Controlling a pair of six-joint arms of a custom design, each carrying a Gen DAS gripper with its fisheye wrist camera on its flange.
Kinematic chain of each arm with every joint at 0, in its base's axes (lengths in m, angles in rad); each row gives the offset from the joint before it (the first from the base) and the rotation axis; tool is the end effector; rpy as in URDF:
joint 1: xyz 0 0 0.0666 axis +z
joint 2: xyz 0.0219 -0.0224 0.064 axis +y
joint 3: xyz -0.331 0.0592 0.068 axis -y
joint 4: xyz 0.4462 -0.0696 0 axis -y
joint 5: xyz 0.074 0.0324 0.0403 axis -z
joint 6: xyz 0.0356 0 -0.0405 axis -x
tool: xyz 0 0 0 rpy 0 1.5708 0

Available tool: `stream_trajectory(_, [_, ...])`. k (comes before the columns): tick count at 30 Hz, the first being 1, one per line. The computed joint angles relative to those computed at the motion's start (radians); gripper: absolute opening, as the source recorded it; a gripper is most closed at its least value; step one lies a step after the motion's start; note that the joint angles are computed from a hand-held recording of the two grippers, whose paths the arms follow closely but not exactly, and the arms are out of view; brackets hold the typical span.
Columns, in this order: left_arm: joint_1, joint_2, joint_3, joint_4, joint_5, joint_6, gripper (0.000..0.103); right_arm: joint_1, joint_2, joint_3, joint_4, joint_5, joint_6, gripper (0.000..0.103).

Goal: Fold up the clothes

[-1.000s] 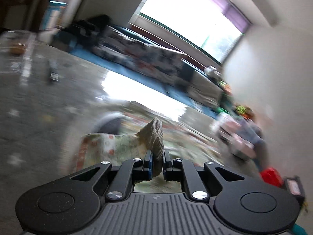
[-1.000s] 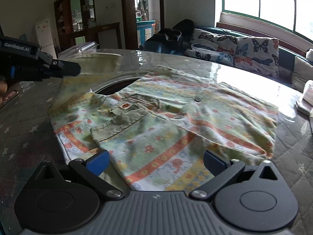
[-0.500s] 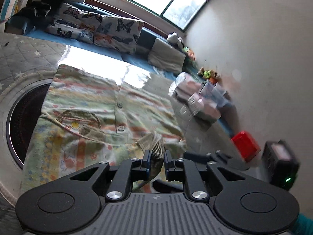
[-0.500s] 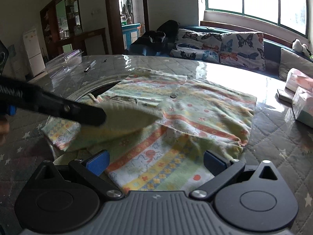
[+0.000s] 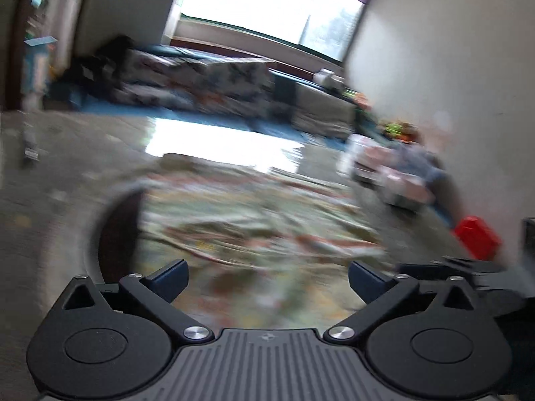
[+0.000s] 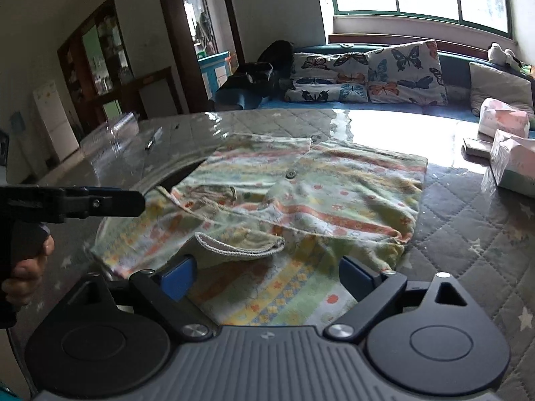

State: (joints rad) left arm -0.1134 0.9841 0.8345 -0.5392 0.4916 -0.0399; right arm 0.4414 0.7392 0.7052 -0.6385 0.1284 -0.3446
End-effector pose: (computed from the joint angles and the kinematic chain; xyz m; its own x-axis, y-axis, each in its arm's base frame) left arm 0.4131 -0.0644 0.3103 -0.6126 0.1052 -0.7834 0.4867 0.8311 -0.2690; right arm 0.3226 0.1469 0.3204 -0.6427 0.0669 -0.7632 -0.1233 0.9742 0.1892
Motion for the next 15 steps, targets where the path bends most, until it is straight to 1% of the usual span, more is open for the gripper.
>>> stream_trajectory(5, [0.049,0.022,0.004,0.007,-0.074,0.0,0.103,-0.005,-0.015,-0.003,0.025,-0.01,-0.032,0.09])
stream_trajectory(9, [0.069,0.028,-0.005,0.014,-0.107,0.006,0.103,-0.016,0.008,0.009,0.023,-0.025,-0.046,0.086])
stream_trajectory(10, [0.07,0.029,-0.007,0.013,-0.112,0.006,0.103,-0.019,0.02,0.014,0.025,-0.031,-0.053,0.082])
stream_trajectory(12, [0.069,0.028,-0.011,0.012,-0.119,0.001,0.103,-0.024,0.048,0.026,0.029,-0.04,-0.066,0.079])
stream_trajectory(13, [0.068,0.029,-0.012,0.011,-0.12,-0.002,0.103,-0.026,0.064,0.031,0.033,-0.043,-0.066,0.075])
stream_trajectory(14, [0.067,0.031,-0.011,0.01,-0.121,-0.005,0.103,-0.028,0.079,0.037,0.036,-0.047,-0.066,0.07])
stream_trajectory(15, [0.065,0.033,-0.011,0.008,-0.121,-0.008,0.103,-0.03,0.095,0.043,0.04,-0.051,-0.065,0.067])
